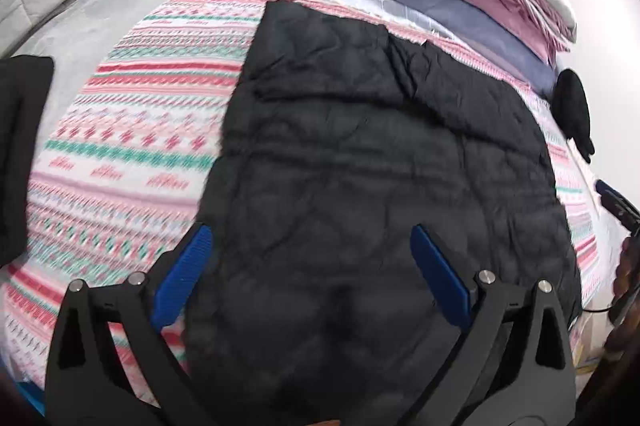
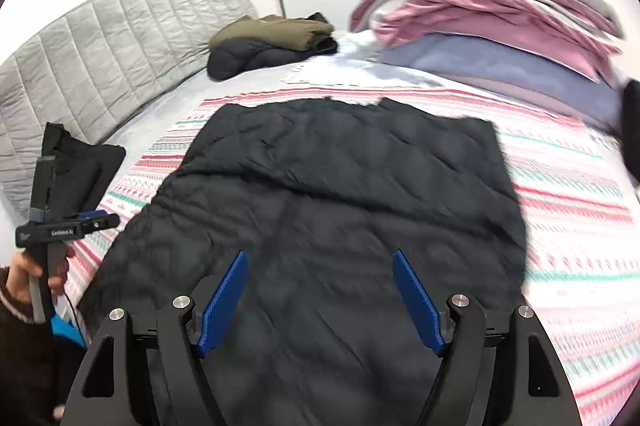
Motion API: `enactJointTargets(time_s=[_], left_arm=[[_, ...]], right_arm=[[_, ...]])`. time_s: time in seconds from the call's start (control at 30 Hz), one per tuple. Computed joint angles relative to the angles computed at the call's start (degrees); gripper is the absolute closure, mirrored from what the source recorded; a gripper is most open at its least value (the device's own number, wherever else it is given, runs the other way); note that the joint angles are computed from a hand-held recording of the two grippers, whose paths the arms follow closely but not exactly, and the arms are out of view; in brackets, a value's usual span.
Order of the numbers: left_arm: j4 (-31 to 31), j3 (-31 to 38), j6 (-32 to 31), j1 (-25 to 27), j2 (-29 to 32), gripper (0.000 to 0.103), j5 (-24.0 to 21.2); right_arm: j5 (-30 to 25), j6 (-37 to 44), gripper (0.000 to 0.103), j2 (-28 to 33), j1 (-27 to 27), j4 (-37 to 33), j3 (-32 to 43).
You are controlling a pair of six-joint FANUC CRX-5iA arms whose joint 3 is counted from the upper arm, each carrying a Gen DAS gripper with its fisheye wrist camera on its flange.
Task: Fold large clothes
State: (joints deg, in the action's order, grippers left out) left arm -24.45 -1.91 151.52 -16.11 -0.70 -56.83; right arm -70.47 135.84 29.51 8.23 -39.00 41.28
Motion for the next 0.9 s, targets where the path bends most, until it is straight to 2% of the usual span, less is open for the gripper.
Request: enactJointTargets(time_s=[0.1, 0.27, 0.37, 0.53, 0.63, 0.8, 0.9], left_arm=[[0.4, -2.9, 0.8, -0.6, -2.4, 0.004, -0.5], [1.4, -6.6, 0.9, -1.4, -4.5, 0.004, -0.7], [2.4, -8.5, -0.3, -1.5, -4.5, 0.004, -0.4], [13.2, -14.6, -8.5, 2.9, -4.0, 0.004, 4.9], [12.0, -15.3, -7.3, 2.1, -4.4, 0.004, 6.4], [14.1, -17.7, -8.8, 3.1, -6.0, 0.004, 9.1], [17.4, -20.5, -12.5, 4.1, -7.7, 0.004, 12.3]], right_arm=[[-2.5, 1.7, 0.027, -1.0, -4.3, -2.5, -1.4], [0.0, 6.6, 0.026, -3.8, -8.7, -0.9, -8.0], [0.8, 6.4, 0.026, -3.2, -10.6, 0.3, -9.6], [0.3, 1.6, 0.026, -0.2, -13.6, 1.1, -9.2], [-0.9, -1.9, 0.026, 1.7, -14.9, 1.2, -8.4], [-5.5, -4.9, 0.026, 4.9, -16.2, -1.1, -6.9], [-3.6, -2.6, 0.025, 3.9, -16.5, -3.2, -9.2]])
